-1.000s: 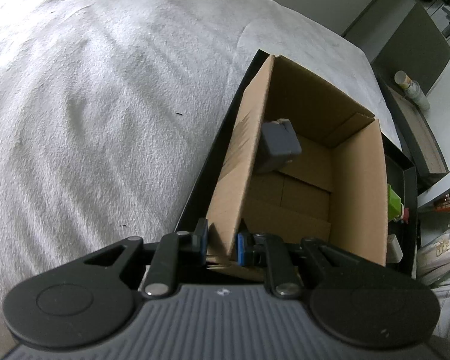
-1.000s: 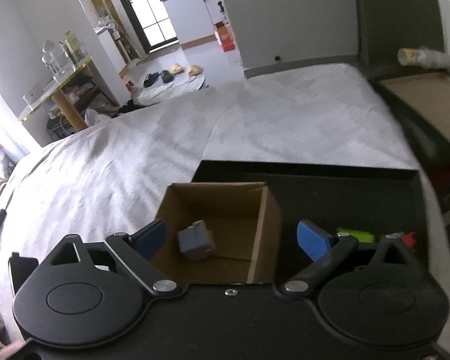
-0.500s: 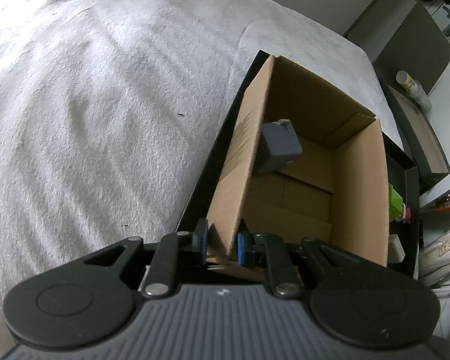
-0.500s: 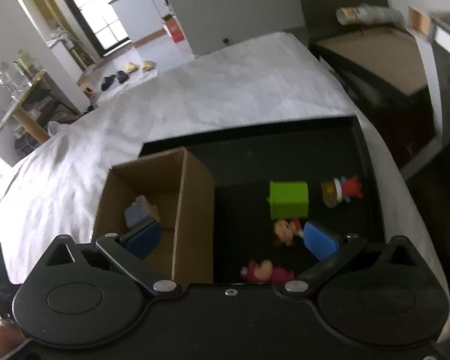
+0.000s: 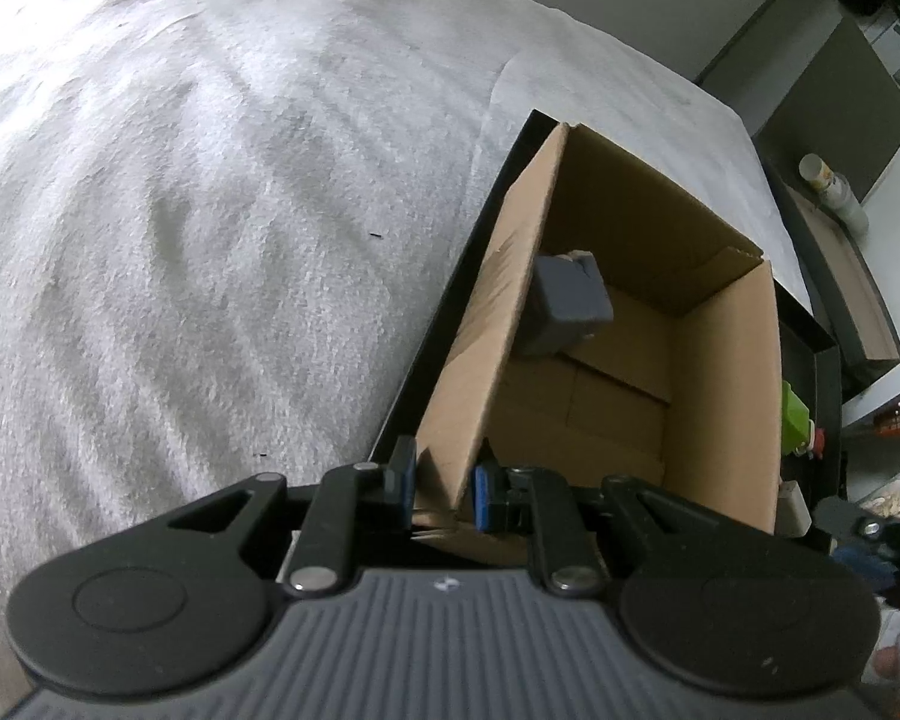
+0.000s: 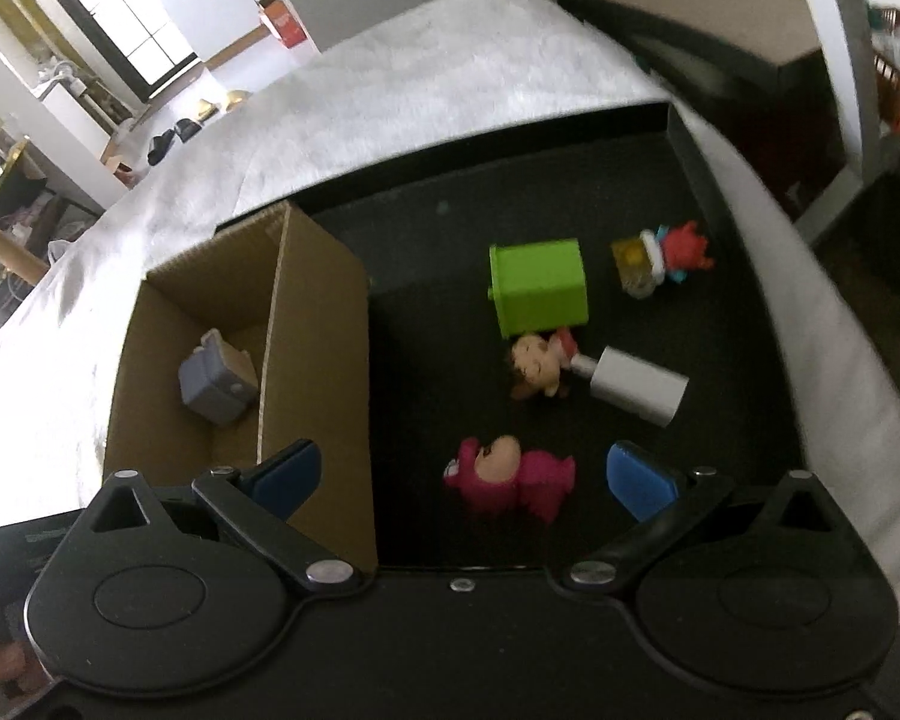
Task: Organize rigid objects
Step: 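Move the right gripper back over the tray toward the pink figure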
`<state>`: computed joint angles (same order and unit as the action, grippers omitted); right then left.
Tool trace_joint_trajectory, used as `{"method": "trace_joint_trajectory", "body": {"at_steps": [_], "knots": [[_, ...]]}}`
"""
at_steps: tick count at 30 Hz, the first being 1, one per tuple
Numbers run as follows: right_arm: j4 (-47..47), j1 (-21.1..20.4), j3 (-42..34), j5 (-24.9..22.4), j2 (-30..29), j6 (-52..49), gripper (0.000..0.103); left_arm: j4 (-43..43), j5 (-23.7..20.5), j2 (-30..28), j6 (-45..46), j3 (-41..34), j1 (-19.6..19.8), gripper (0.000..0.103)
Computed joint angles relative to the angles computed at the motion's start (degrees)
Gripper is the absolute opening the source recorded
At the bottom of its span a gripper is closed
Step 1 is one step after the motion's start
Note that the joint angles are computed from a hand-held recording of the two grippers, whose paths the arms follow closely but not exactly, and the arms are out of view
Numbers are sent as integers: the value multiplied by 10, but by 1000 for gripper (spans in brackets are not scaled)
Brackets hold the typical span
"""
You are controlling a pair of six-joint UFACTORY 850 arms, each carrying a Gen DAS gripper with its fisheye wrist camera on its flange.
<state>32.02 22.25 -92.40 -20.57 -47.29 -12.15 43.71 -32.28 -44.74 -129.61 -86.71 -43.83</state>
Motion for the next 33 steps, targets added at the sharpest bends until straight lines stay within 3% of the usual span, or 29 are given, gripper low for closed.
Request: {"method": "trace_joint_trajectory", "body": {"at_steps": [20,25,27,28,30,32,33], "knots": [[-75,16,-48,-8,-67,89,102,4,2,1,-8,4,1,18],[-61,16,-43,-5,-65,64,98,-1,-6,-2,4,-1,1,18],[-27,13,-43,-10,-65,32,90,-4,-9,-4,8,-5,1,18],[-28,13,-43,-11,-64,33,80,-5,-13,-6,9,-8,0,18],[-81,15,-42,-4,-61,67,66,-2,-10,-5,0,-4,1,18],[-67,11,-47,-16,-62,60,65,-2,-9,-5,-2,-4,2,18],[-47,7,-47,-21,-61,45,58,-2,-10,-6,0,-6,2,18]]}}
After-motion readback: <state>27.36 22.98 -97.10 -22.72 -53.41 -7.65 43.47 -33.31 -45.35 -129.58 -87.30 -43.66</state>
